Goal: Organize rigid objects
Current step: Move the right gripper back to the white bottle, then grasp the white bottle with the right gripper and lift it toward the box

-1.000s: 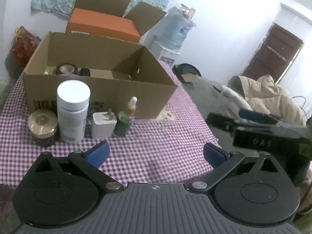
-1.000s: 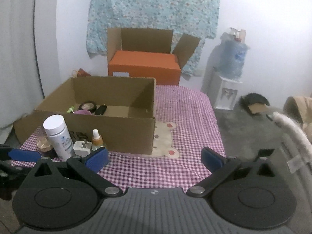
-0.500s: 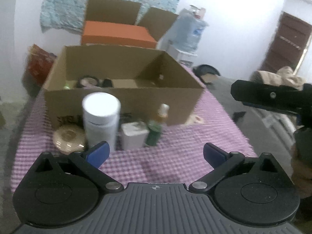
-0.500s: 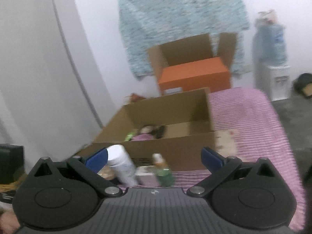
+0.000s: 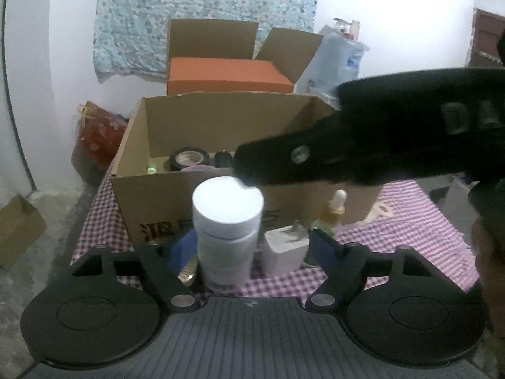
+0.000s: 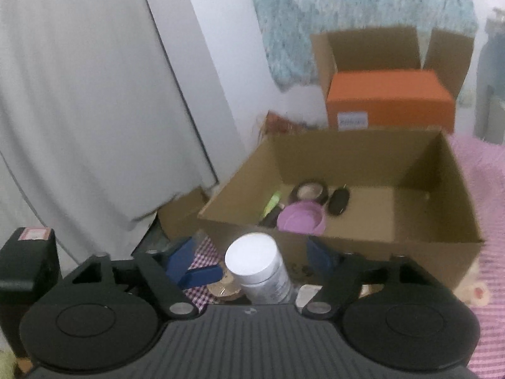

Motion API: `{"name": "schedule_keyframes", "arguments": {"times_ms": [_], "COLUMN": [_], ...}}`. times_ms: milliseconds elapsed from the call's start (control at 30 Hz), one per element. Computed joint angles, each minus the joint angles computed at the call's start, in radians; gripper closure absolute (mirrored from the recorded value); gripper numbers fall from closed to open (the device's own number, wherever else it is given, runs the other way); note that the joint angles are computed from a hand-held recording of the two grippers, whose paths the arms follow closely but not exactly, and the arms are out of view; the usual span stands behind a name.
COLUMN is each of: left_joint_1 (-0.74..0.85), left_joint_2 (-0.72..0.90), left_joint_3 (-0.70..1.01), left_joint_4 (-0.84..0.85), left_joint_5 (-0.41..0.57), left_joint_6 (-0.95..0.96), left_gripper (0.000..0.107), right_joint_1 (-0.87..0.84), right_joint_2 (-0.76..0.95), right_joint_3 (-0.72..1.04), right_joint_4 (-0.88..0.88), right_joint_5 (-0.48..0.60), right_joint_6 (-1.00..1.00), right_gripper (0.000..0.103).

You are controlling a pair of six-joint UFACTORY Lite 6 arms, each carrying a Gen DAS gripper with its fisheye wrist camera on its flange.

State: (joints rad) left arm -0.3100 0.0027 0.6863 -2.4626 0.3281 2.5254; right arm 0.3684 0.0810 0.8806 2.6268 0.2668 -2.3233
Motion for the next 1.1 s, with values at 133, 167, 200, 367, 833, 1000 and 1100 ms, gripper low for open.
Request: {"name": "schedule_keyframes", "arguments": {"times_ms": [133, 167, 200, 367, 833, 1000, 1100], "left_joint_1": [0.009, 0.006, 0.001, -0.022, -0.024, -0.03, -0.029], "left_joint_2": [0.032, 0.04, 0.049, 0.079, 0.062, -0.038, -0.112], "left_joint_3": [0.009, 0.015, 0.022, 0.037, 0.007, -0.032, -0.04], "left_joint_4": [-0.086, -0.113, -0.141, -0.294, -0.36, -0.348, -0.309], "left_joint_5": [0.025, 0.024, 0.018, 0.03, 0.067, 0.032, -0.012], "left_joint_6": [0.094, 0.123, 0.152, 0.322, 0.37, 0.362, 0.331], "left_gripper": [0.035, 0.038, 0.04, 0.044, 0.054, 0.054, 0.054], "right_joint_1": [0.017, 0.023, 0.027, 0.023, -0.007, -0.004, 0.002], "right_joint_2": [0.082, 0.096, 0.114, 0.188, 0.278, 0.206, 0.144], "right_joint_3": [0.082, 0.097, 0.115, 0.188, 0.269, 0.228, 0.201], "right_joint_4": [-0.025, 0.003, 0.004, -0.2, -0.558, -0.59, -0.604], "right_joint_5": [-0.037, -0.049, -0.057, -0.089, -0.054, -0.05, -0.049], "right_joint_6": [0.015, -0.019, -0.024, 0.178, 0.564, 0.603, 0.615], "right_gripper": [0.029, 0.029, 0.029, 0.032, 0.043, 0.043, 0.043]}}
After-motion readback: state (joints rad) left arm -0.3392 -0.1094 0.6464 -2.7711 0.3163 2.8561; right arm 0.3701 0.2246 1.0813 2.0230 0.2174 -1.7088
